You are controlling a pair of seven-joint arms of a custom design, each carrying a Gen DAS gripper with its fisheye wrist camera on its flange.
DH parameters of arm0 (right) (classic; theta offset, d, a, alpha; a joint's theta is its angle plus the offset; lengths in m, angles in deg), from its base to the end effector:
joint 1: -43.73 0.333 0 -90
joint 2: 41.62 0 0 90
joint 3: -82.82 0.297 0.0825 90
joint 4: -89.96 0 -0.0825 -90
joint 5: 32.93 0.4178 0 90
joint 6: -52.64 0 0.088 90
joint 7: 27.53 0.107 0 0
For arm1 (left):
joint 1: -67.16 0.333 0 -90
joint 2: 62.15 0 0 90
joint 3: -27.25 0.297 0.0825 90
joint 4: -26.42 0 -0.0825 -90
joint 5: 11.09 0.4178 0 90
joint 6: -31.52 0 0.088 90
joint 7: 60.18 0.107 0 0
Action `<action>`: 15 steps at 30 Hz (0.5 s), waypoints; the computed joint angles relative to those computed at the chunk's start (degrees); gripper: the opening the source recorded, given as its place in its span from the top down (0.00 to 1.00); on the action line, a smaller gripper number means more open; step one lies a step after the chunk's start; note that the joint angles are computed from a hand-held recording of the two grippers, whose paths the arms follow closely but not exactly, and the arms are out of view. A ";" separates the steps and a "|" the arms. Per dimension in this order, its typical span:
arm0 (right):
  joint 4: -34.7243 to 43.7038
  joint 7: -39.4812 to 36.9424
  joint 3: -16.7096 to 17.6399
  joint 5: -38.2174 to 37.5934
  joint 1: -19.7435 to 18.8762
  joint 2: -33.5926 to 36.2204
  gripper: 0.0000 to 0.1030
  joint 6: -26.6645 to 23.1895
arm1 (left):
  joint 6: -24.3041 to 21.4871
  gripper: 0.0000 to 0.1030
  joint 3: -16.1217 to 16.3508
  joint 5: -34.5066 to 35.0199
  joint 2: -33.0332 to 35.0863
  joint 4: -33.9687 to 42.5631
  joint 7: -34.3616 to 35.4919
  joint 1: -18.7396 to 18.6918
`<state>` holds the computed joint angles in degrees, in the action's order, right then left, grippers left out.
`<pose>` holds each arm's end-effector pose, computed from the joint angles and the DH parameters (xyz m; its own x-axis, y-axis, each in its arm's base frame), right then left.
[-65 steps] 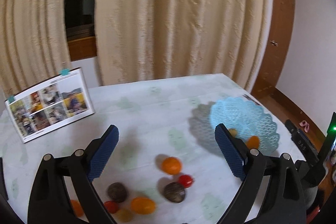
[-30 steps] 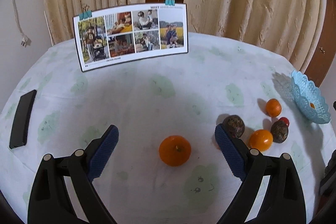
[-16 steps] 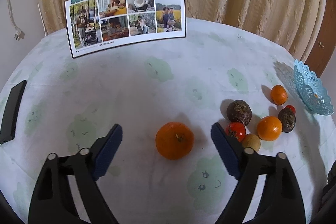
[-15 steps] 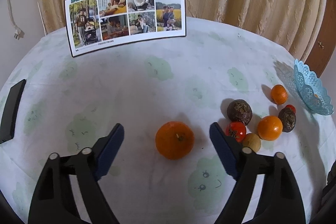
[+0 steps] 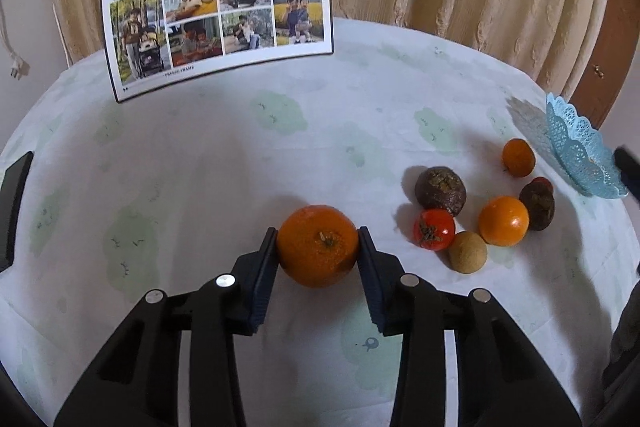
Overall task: Organize fruits
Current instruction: 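Grasp a tangerine with the left tool while the right tool grasps another orange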
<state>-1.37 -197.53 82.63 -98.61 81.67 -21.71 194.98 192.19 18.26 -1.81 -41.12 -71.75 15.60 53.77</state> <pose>0.5728 0.4488 0.4612 -0.1892 -0.9551 -0.2281 -0.4871 0.2930 -0.8227 0.6720 -0.2711 0.4296 -0.2693 -0.9598 0.0797 -0.7335 0.1508 -0.6627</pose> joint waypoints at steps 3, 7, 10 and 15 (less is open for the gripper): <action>3.17 -5.73 1.27 5.74 -0.95 3.22 0.14 2.19 | 1.26 0.62 0.77 1.14 -0.78 -0.78 -1.24 -0.59; 8.34 -11.62 0.05 10.24 0.28 7.30 0.14 2.34 | 2.44 0.62 0.70 1.53 -1.64 -1.66 -1.82 -0.45; 11.96 -15.43 -0.98 14.58 0.12 9.96 0.16 3.05 | 3.03 0.62 0.18 0.85 -2.19 -2.24 -1.33 0.01; 20.18 -24.63 -0.85 25.06 -1.98 16.32 0.29 2.72 | 4.14 0.62 -0.42 -0.69 -3.15 -3.41 -0.40 0.75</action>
